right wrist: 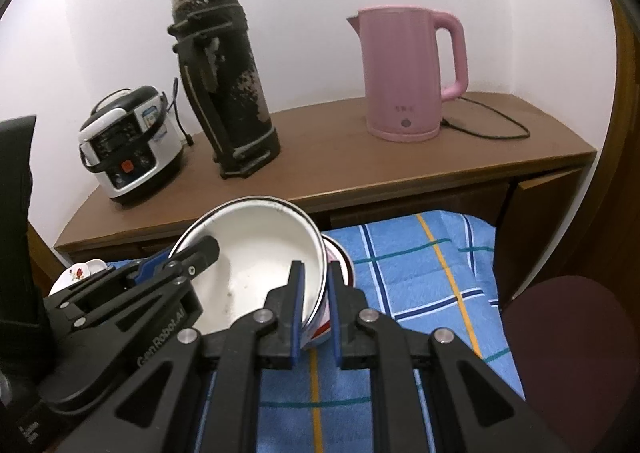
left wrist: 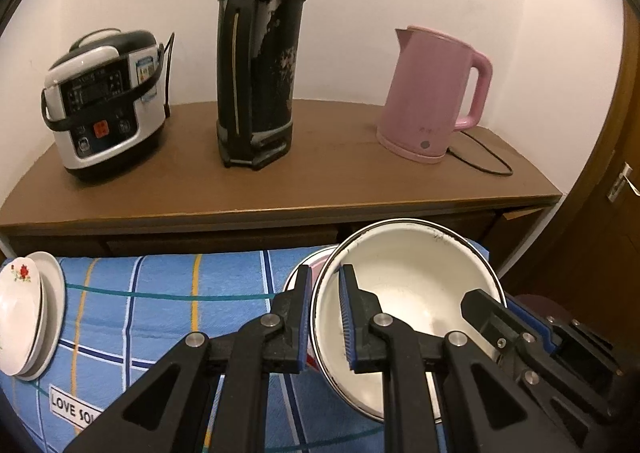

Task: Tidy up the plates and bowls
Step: 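Lower the white enamel bowl into the pink bowl and open both tools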

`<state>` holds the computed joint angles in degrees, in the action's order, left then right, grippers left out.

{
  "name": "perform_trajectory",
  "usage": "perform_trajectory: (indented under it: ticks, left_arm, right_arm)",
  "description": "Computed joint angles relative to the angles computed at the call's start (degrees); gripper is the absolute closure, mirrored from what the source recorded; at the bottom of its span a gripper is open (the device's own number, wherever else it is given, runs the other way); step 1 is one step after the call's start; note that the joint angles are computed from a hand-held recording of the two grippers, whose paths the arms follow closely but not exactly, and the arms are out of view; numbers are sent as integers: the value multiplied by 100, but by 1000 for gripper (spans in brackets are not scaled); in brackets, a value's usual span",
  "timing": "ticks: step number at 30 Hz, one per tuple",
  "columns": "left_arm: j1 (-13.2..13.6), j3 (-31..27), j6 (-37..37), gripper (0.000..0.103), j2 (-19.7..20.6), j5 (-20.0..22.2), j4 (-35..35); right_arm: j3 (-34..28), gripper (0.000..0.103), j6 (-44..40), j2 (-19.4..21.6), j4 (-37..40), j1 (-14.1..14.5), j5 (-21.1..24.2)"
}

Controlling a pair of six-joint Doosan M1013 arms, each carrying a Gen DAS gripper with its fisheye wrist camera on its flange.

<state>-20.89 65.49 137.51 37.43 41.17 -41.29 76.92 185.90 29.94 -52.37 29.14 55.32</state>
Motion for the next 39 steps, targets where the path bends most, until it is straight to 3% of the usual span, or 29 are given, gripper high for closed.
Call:
perform_trajectory:
  ticks: [17,24,39]
  left_arm:
    - [-142,-429,-838,88,370,139,706]
    - [-171,-550,-1041,88,470,221,912]
    - [-211,-431,-1009,88,418,-16,1041]
  right_arm:
    - [44,92,-301,123,514,-320,-500]
    - [20,92,-435,176,674,-375,-541]
    - [-3,90,-464,242,604,-372,-439]
